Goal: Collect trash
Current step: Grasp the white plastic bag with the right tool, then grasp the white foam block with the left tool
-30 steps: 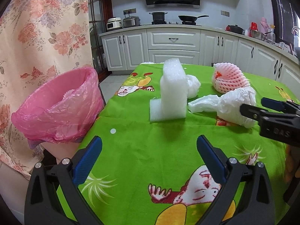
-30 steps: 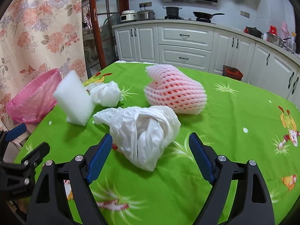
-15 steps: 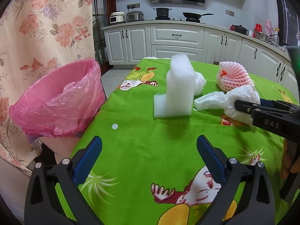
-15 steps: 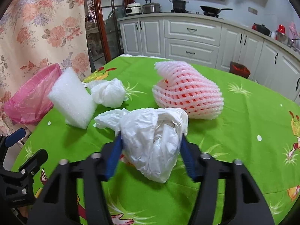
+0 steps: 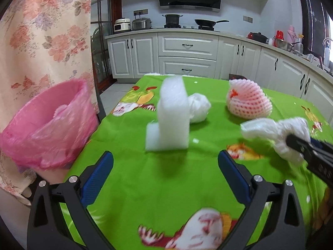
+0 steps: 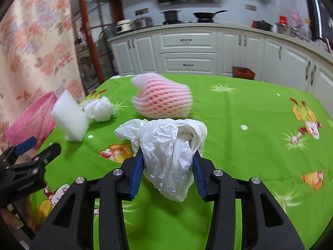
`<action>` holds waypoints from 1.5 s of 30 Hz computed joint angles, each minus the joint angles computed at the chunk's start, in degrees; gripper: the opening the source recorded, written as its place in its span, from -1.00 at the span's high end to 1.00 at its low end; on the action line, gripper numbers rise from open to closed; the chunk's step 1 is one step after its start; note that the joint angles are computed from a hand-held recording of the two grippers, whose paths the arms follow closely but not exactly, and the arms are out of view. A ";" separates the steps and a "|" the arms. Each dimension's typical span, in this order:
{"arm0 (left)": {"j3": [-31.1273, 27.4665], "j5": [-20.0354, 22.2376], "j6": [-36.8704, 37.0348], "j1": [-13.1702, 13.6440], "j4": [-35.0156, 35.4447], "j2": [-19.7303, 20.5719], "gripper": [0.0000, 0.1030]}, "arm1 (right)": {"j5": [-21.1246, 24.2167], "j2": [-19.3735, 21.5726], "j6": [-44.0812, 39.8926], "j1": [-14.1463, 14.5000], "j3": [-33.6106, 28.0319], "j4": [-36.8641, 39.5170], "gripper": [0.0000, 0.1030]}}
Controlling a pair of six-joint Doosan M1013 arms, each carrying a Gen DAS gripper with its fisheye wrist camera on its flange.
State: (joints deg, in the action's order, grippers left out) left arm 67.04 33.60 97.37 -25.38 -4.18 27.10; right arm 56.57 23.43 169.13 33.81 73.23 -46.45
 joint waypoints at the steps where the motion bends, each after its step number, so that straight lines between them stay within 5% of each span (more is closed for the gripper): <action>1: -0.81 0.08 -0.53 -0.23 0.34 0.53 -0.89 | 0.21 -0.16 0.99 0.06 0.27 -0.44 0.19; 13: -9.19 4.89 -4.60 -1.26 1.59 6.01 -0.24 | 2.63 0.90 -1.06 0.41 -1.26 -0.87 0.19; 17: -10.08 5.95 -3.26 -1.37 1.09 6.54 0.27 | 2.97 1.11 -1.82 0.58 -1.51 -1.14 0.19; 45: 6.61 -2.20 12.68 1.35 -13.27 -4.63 0.29 | -0.26 -0.17 0.76 1.66 0.16 -1.31 0.19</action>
